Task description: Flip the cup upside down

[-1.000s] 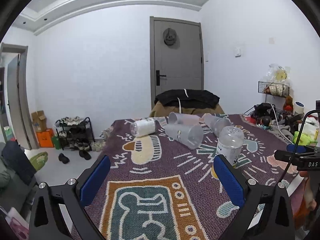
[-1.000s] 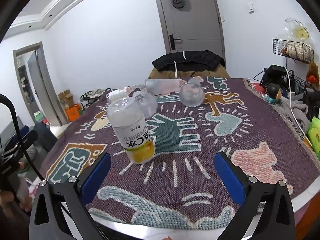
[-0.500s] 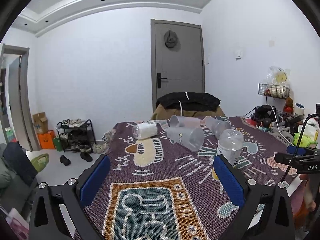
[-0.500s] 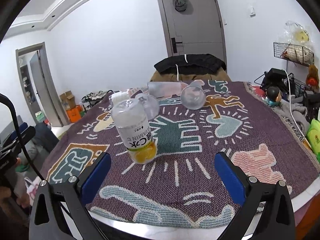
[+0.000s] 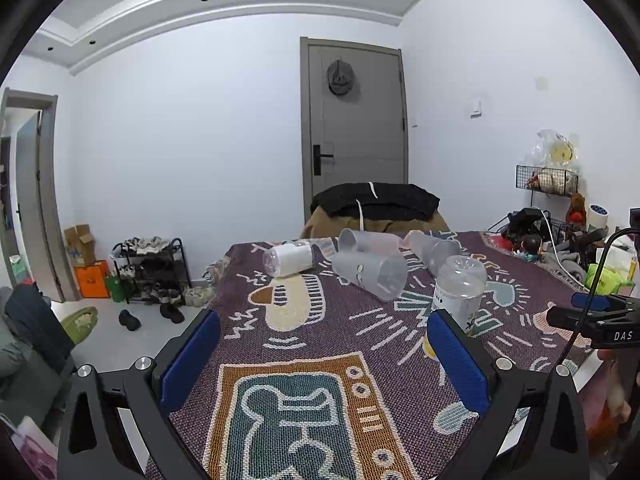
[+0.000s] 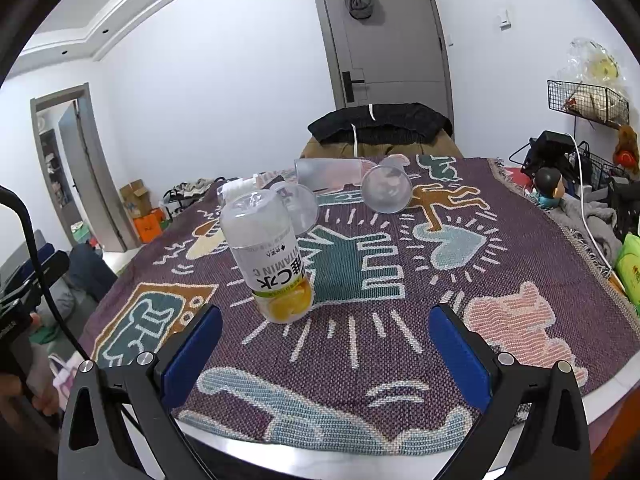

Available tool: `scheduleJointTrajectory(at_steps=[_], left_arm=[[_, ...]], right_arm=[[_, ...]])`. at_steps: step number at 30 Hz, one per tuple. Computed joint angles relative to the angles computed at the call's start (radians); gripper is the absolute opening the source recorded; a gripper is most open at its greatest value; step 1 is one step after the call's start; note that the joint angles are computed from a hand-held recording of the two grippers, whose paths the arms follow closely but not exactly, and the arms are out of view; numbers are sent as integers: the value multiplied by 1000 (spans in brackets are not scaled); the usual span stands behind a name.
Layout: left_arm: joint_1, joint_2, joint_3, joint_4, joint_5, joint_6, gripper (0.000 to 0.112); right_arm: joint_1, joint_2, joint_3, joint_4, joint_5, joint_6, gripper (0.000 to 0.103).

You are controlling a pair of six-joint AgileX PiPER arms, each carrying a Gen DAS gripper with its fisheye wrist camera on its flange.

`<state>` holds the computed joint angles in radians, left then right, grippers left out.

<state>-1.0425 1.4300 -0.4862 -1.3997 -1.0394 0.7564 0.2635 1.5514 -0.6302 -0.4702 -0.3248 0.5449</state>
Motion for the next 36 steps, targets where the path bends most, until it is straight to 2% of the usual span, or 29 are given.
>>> scheduleJointTrajectory(at_steps=[11,15,36], left_arm=[[-3,5,0,5,-4,2,103],[0,5,-2,5,5,4,103],[-4,5,-2,0,3,8,103]], right_arm=[[7,5,0,28,6,-25,103],[-3,6,-7,-49,8,53,103],[5,5,-7,-25,18,25,103]])
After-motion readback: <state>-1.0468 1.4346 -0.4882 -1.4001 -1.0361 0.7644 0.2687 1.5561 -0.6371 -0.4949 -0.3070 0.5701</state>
